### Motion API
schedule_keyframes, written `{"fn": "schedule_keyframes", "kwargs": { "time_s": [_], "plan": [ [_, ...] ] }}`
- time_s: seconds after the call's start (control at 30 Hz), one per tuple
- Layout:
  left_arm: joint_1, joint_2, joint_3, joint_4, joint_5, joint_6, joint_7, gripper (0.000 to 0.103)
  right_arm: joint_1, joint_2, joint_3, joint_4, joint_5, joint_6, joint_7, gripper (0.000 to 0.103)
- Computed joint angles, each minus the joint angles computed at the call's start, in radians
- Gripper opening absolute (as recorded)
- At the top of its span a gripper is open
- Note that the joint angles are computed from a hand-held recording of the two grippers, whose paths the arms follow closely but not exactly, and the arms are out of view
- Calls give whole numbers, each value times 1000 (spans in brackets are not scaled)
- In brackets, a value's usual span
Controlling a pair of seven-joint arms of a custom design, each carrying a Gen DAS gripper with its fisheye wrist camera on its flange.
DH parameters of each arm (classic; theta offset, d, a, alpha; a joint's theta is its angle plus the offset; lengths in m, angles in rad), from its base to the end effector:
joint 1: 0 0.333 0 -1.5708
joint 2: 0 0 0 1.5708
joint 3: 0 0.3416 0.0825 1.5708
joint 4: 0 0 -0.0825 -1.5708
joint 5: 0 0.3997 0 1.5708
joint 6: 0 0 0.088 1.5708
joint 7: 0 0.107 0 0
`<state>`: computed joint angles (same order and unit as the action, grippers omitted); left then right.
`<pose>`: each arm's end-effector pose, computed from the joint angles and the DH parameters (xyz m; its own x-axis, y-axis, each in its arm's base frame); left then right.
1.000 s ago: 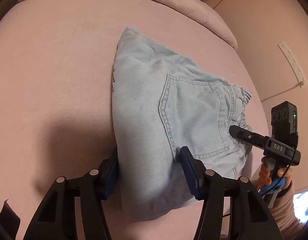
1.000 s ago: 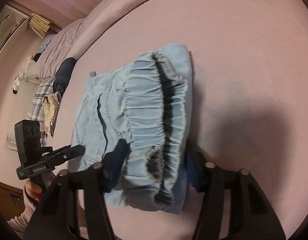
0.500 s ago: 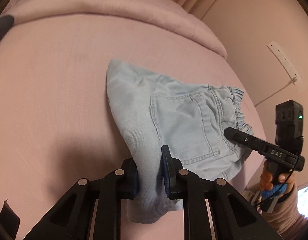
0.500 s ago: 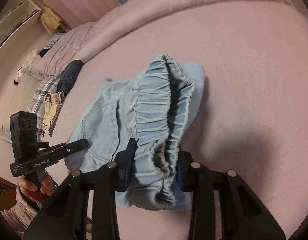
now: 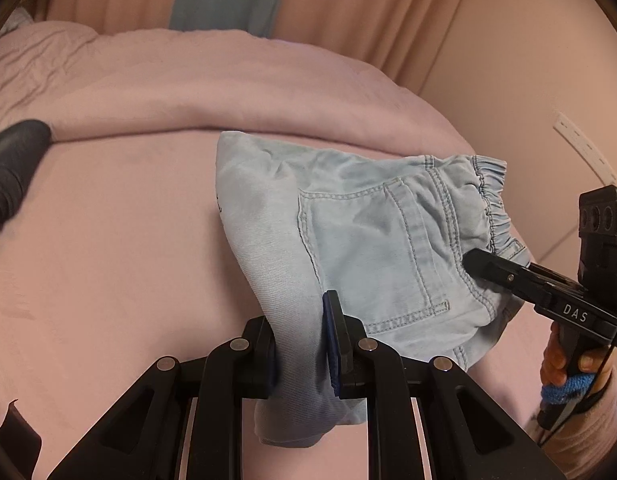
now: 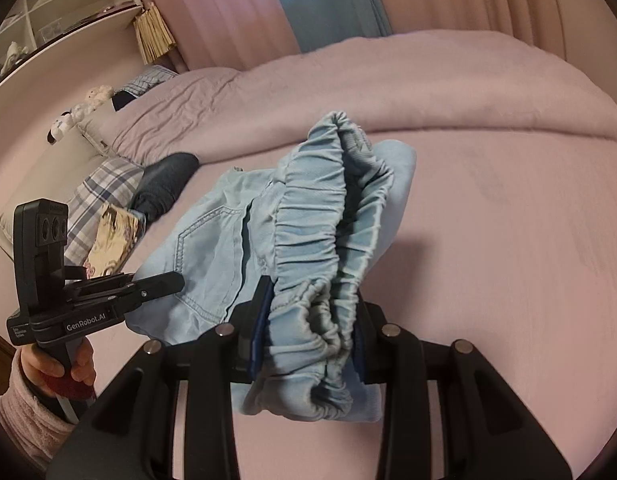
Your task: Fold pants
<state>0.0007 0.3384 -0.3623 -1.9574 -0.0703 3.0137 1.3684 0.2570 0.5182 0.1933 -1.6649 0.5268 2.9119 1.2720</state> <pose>0.6456 -0.2145 0.4144 -0.1323 -0.9449 0.2994 -0.7875 -0.0832 -0.6106 0.6958 0.2741 0.4014 0.3194 -0.8916 -0.3209 -0.7696 -0.0465 -0.6368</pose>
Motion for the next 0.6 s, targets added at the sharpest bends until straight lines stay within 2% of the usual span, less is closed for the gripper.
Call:
{"fn": "schedule_keyframes", "kwargs": {
  "time_s": [0.13,0.27,0.43,0.53,0.57,0.6],
  "plan": [
    [-26,82,57,107,47,-30,-30,17,27,115,-31,176,-46,-55,40,34],
    [-22,181,79,207,74,-71,-51,17,35,243,-43,352,-81,-120,78,34],
    [-44,301,125,329,109,-184,-97,17,54,457,-76,642,-135,-290,180,34],
    [-7,320,87,321,96,-156,-72,24,73,571,-117,801,-196,-403,283,37],
    [-2,321,83,321,94,-158,-68,30,59,582,-103,807,-185,-411,283,39],
    [1,320,83,325,93,-171,-69,35,28,575,-61,779,-152,-394,259,40]
  ]
}}
